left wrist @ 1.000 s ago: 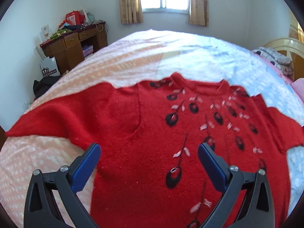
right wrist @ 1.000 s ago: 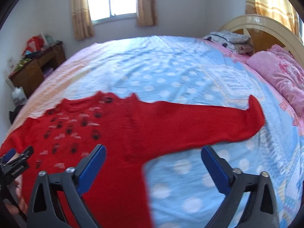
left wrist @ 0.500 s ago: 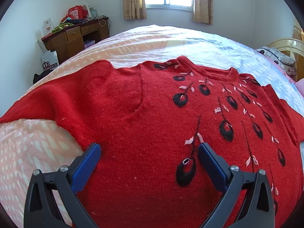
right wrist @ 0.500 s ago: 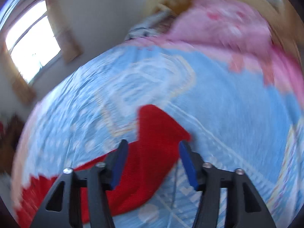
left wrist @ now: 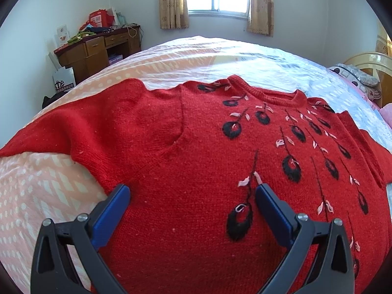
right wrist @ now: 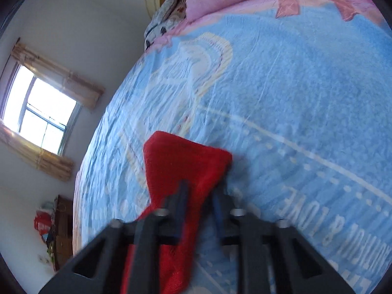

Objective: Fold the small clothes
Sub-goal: 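Grasp the red sweater's sleeve cuff with the right gripper, then fold the held sleeve across the sweater body with the right gripper, release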

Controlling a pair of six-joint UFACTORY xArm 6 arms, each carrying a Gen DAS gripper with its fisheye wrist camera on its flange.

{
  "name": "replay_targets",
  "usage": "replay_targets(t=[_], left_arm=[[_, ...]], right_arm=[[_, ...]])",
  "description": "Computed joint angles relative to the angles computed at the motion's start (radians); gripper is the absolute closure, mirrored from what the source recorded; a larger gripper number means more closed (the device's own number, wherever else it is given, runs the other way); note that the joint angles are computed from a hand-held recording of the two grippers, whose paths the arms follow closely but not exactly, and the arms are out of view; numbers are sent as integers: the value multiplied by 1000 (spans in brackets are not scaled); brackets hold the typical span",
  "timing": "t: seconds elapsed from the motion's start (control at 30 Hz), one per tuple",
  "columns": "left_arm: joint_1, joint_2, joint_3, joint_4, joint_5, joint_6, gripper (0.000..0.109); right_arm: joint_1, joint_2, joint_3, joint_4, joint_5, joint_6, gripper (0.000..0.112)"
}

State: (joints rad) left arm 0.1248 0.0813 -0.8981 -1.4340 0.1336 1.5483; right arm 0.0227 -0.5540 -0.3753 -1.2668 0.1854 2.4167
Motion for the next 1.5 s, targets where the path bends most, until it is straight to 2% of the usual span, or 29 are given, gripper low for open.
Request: replay_targets(t=[0.07,0.23,0.33,0.43,0.53,0.67,0.73,0.9,1.13,1.27,1.37,1.43,1.5], left_arm=[[2,0,-1,-9,4,9,6],[5,1,-3,-18,10,17,6],[6,1,-4,-21,12,19,6],[7,1,-3,-18,14,17,6],[13,-1,-1,29,27,-29,6],[44,-23,18,284,84,-246,6],[73,-46,31,324,124,-260,6],[162,-86,49,253,151,-184,6],[242,-4,-25,150,47,-142,6],[262,55,-63,139,32,-157,6],[257,58,-72,7,43,-27,6],[245,61,-70,-19,31,24,6],[226,73,-78,-73,-1,87,6]], right_arm=[[44,-37,8,1,56,-3,107],[278,-119,-63,112,349,-195,107],[402,-96,-166,116,456,-260,107],[494,-22,-289,112,489,-313,107],[567,104,-425,126,480,-352,107],[641,302,-596,102,404,-313,107],[668,409,-684,95,347,-301,107],[736,703,-966,166,291,-444,107],[776,1097,-1355,381,170,-653,107],[815,1298,-1604,569,202,-885,107],[837,1418,-1747,734,205,-1060,107],[852,1492,-1839,840,225,-1182,107],[866,1571,-1952,953,283,-1314,104]])
